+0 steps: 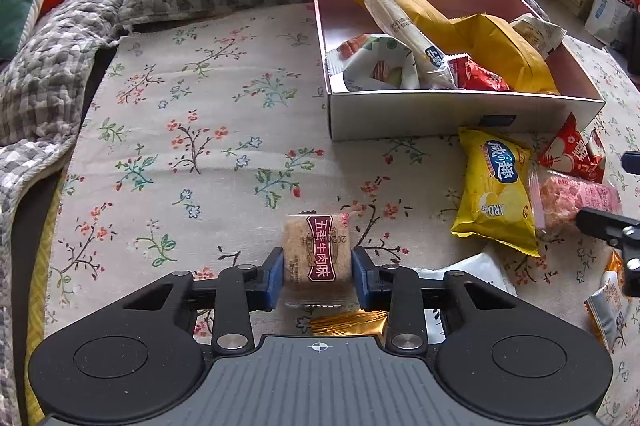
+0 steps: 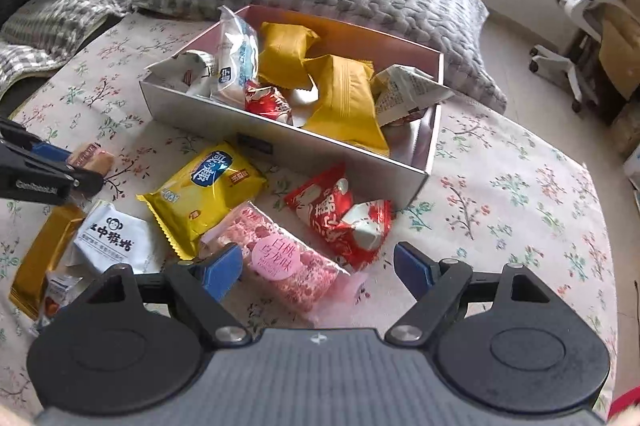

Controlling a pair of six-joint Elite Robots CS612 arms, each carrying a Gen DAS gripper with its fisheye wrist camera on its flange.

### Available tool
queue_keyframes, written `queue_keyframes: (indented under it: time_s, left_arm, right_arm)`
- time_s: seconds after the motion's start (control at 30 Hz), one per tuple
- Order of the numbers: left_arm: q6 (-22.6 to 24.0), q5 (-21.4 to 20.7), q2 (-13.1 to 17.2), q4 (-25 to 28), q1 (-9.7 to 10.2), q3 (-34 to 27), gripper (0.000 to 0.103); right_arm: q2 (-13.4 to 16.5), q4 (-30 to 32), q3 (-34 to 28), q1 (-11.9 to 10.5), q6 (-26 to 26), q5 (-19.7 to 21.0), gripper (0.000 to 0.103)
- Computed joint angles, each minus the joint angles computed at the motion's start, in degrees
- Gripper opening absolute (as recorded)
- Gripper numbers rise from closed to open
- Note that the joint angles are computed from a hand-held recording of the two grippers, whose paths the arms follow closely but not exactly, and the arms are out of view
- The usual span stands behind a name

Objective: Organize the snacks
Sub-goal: 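Grasp square biscuit with left gripper while right grasps pink candy bag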

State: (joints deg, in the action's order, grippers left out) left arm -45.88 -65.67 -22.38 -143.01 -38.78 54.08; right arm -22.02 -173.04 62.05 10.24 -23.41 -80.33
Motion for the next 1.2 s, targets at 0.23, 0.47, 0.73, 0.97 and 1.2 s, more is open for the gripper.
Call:
queue_keyframes:
  time_s: [0.23,0.47,0.73,0.97,1.2]
  left_arm:
    - [0.2,0.5,-0.2,-0.8,-0.16,0.4,0.032]
    - [0.0,0.3,-0.3,-2.1,-0.08,0.8,0.032]
    - [-0.6,0.4,-1.0,-5.8,0.01,2.2,0.032]
    - [-0.5,0.8,-1.0,-7.3,-0.08,2.5,0.032]
    - [-0.5,1.1,-1.1,-8.6,-0.16,2.6,0.032]
  right_arm:
    - [1.4,-1.9,-1.4,0.1,-4.0,3.8,0.082]
    - [1.3,5.7,-2.3,0.3,-6.0,5.4,0.038]
    - [-3.6,3.9,3.4,-0.3,1.6,11.0,0.029]
    - [-2.4,2.6,1.7,-0.7,10.4,5.3,0.029]
    - [-2.5,0.7,1.8,-1.0,13.4,7.2,0.029]
